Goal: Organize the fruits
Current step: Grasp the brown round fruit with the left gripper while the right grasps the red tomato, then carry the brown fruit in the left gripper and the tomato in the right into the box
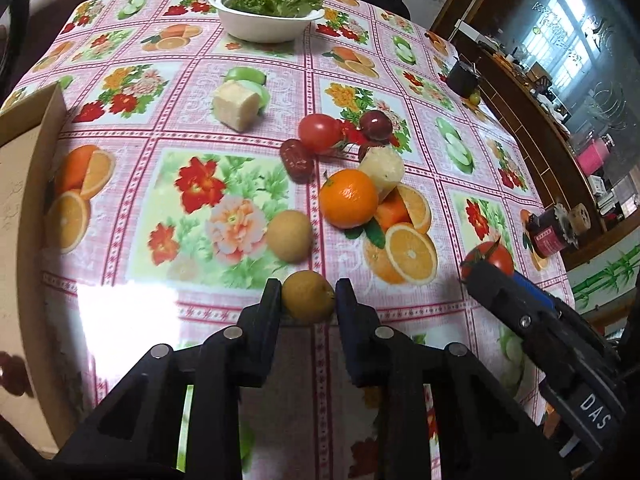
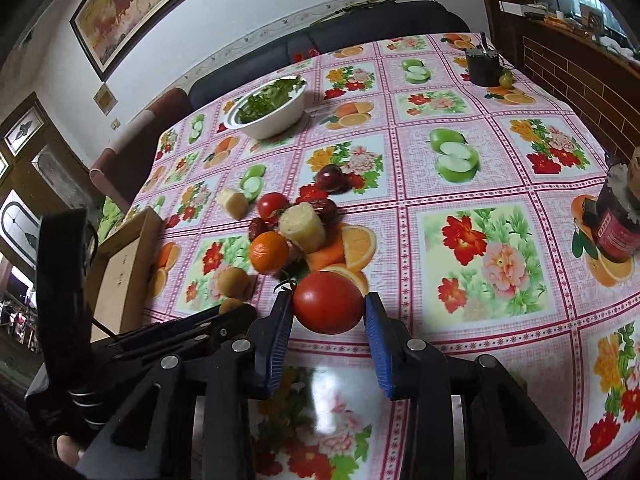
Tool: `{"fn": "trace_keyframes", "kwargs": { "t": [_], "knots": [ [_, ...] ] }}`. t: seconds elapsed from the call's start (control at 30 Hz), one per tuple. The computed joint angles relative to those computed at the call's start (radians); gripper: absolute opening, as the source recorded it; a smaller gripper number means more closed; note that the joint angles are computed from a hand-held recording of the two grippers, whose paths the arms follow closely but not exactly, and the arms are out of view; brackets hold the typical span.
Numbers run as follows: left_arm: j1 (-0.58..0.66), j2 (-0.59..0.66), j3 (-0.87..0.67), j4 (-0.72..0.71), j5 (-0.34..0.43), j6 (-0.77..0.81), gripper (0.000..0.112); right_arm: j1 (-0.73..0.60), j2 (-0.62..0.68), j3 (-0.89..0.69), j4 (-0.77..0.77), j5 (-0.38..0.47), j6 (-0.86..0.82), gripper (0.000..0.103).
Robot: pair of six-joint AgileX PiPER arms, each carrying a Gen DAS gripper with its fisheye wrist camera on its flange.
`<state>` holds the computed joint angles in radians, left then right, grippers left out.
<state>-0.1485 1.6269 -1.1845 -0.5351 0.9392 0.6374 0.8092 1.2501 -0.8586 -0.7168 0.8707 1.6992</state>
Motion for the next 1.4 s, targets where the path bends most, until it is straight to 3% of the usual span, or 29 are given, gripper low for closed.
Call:
{"fn": "trace_keyframes", "kwargs": {
  "t": [0.4,1.03,1.4],
  "knots": [
    [0.148,-0.136,0.031,0.039,0.024,0.086,0.025,0.110,0.102,-0.147,-0.020,0.062,-0.001,0.037],
    [0.360,-0.131,-0.010,0.012,0.060,0.203,0.025,0.172,0.306,-0.418,0.013,0.100,-0.132,0.037],
    [0.415,-0.115,-0.023,-0.001,0.070,0.238,0.025,0.182,0.374,-0.504,0.034,0.111,-0.178,0.037]
  ]
}}
